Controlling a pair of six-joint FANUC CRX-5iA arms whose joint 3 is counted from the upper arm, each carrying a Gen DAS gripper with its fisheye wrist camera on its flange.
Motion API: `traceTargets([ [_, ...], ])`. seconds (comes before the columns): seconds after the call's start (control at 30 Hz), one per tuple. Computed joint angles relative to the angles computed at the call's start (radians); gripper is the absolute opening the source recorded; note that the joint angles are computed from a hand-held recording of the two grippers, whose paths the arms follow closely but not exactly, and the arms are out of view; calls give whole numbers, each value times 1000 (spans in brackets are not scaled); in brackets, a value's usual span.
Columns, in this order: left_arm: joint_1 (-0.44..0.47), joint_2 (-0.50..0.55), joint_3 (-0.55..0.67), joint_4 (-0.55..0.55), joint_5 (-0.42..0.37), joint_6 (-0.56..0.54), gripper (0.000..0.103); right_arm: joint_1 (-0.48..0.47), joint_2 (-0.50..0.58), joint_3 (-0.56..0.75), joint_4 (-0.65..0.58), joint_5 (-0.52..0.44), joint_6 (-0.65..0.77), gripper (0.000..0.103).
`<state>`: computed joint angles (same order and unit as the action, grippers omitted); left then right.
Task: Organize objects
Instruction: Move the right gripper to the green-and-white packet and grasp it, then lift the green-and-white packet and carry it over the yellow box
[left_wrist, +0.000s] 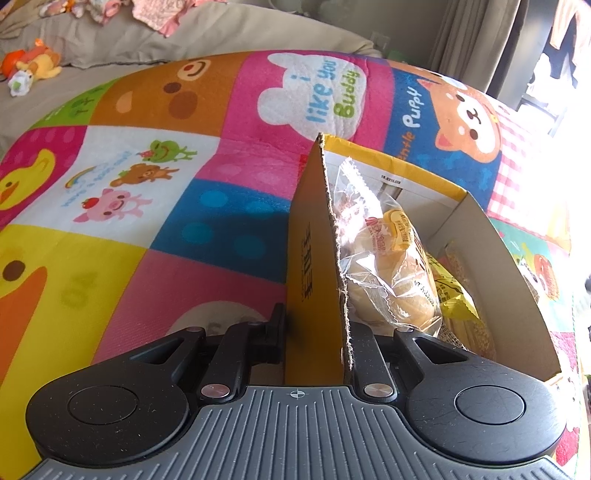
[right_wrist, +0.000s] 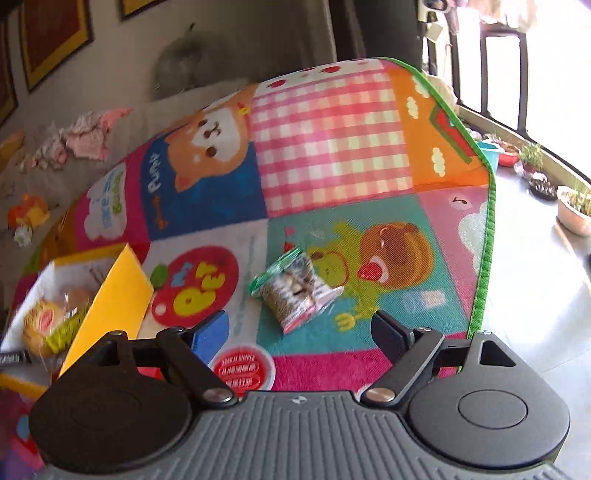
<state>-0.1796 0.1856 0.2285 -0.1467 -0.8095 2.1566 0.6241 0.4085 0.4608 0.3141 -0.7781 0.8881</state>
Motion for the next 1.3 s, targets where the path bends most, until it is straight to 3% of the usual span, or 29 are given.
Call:
traceTargets([
  [0.17, -1, 1, 1, 0, -1, 0, 17, -67, 122, 182, -86, -22, -40, 85],
  [0.27, -2, 2, 4, -1, -4, 0, 17, -79, 200, 277, -87, -42, 18, 88],
  [0.37, -2, 2, 4, -1, -4, 1, 17, -85, 294, 411, -98, -122, 102, 90],
  [0.47, -2, 5, 10, -1, -11, 0, 17, -102, 368, 542, -186, -214, 148, 90],
  [0.57, -3, 8, 15, -2, -17, 0, 17, -111, 356, 537, -293, -226, 188, 90],
  [0.7, -1, 4, 7, 1, -10, -2, 17, -137, 292, 502, -536, -246, 317, 90],
  [0.8, -1, 1, 1, 1, -1, 0, 17, -89, 219, 374, -417, -137, 324, 90],
  [0.87, 0, -2, -6, 3, 7, -1, 17, -41, 199, 291, -217, -60, 291, 94],
  [0.97, 1, -3, -8, 4, 7, -1, 17, -10, 241, 295, -54, -57, 320, 98],
  [1.1, 1, -4, -9, 4, 10, -3, 17, -13, 374, 484, -48, -213, 434, 98],
  [1.2, 1, -4, -11, 5, 14, -1, 17, -33, 406, 537, -105, -247, 419, 98],
  [1.3, 0, -4, -11, 3, 18, 5, 17, -37, 384, 514, -144, -236, 399, 76],
])
